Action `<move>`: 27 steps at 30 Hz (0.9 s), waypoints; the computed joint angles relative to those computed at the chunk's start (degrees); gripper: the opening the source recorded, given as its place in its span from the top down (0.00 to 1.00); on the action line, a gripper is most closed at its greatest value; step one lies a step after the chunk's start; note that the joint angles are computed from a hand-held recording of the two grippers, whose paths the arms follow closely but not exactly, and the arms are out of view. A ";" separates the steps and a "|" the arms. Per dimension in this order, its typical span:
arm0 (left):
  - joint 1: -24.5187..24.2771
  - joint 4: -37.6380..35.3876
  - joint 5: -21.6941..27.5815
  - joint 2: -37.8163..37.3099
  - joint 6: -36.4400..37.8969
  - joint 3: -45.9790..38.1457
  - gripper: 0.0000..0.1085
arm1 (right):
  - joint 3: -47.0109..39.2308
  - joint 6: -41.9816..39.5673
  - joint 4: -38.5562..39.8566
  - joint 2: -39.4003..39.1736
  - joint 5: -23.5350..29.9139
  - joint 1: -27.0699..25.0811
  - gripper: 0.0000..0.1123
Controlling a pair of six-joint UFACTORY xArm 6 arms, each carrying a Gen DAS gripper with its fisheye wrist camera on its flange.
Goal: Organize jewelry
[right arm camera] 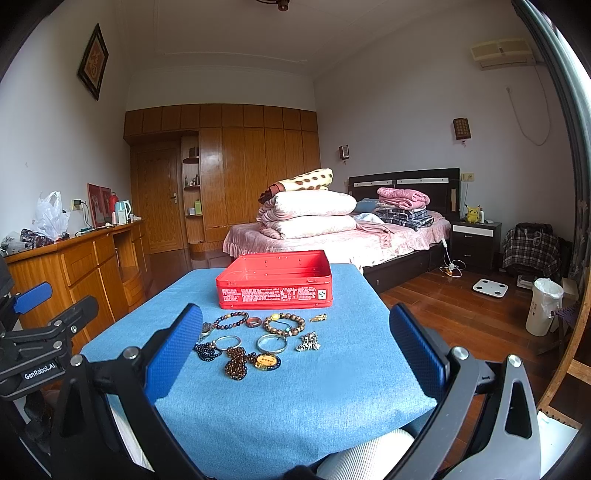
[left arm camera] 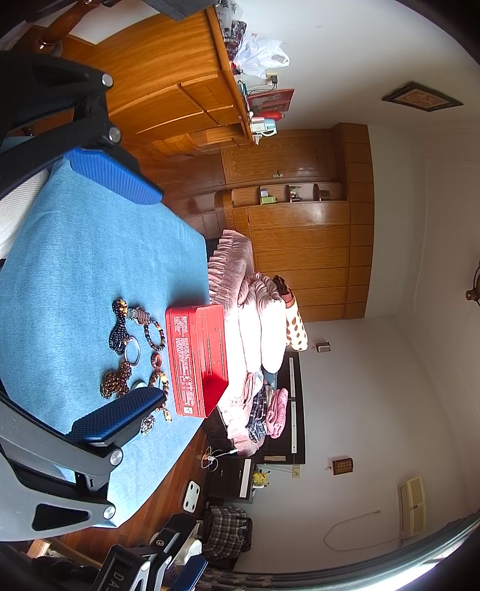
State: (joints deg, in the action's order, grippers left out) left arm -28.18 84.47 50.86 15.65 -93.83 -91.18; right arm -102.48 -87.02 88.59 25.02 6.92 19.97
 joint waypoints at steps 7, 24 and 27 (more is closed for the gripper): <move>-0.01 0.03 0.03 0.02 -0.02 -0.03 0.11 | 0.03 -0.03 0.05 -0.04 -0.03 0.01 0.13; 0.00 -0.11 0.01 0.03 0.13 -0.05 0.11 | 0.00 0.53 -0.49 0.03 0.00 0.00 0.13; -0.01 -0.11 0.02 0.04 0.11 -0.07 0.11 | -0.08 0.47 -0.52 0.09 -0.08 0.04 0.13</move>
State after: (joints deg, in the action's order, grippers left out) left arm -28.19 84.36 50.88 15.68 -93.72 -91.25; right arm -102.55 -86.56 88.07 25.11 6.84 20.01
